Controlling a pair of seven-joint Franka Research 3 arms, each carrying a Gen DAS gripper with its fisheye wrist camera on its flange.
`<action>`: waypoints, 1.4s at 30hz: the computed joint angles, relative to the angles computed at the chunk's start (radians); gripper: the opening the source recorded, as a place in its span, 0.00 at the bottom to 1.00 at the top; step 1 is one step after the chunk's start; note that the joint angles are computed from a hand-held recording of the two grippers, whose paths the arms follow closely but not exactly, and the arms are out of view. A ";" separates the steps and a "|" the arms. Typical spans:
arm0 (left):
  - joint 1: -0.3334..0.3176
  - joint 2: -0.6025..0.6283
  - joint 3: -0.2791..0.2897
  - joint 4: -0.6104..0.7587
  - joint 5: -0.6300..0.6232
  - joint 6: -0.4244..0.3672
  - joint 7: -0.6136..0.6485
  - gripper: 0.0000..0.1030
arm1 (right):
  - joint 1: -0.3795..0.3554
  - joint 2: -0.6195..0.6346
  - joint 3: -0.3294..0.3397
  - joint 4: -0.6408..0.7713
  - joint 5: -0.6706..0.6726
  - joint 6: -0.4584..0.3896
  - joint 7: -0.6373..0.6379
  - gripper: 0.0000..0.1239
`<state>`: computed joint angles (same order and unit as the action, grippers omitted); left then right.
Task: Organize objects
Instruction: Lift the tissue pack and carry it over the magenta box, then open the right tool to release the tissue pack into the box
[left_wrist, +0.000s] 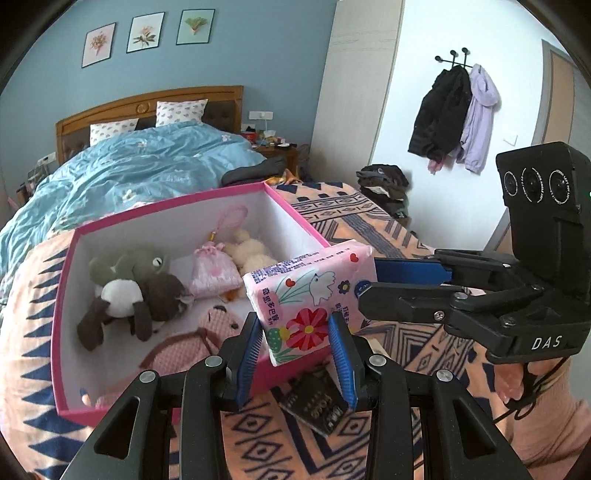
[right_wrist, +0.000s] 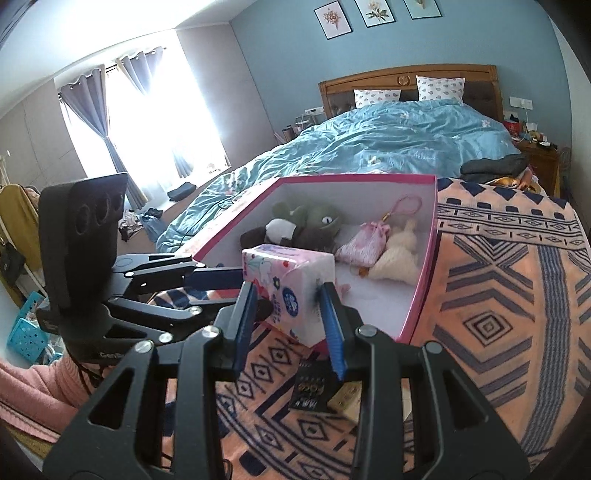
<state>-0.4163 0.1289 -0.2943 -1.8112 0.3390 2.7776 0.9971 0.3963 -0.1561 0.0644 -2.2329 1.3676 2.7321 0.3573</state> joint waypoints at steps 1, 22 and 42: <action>0.000 0.013 0.001 0.019 0.001 -0.012 0.002 0.35 | -0.002 0.011 0.000 0.011 -0.010 0.003 0.013 0.31; 0.002 0.207 -0.006 0.245 -0.129 -0.221 0.120 0.36 | -0.070 0.200 0.033 0.149 -0.374 0.000 0.384 0.32; -0.013 0.197 0.030 0.218 -0.062 -0.178 0.047 0.49 | -0.074 0.158 0.049 0.098 -0.305 0.078 0.334 0.36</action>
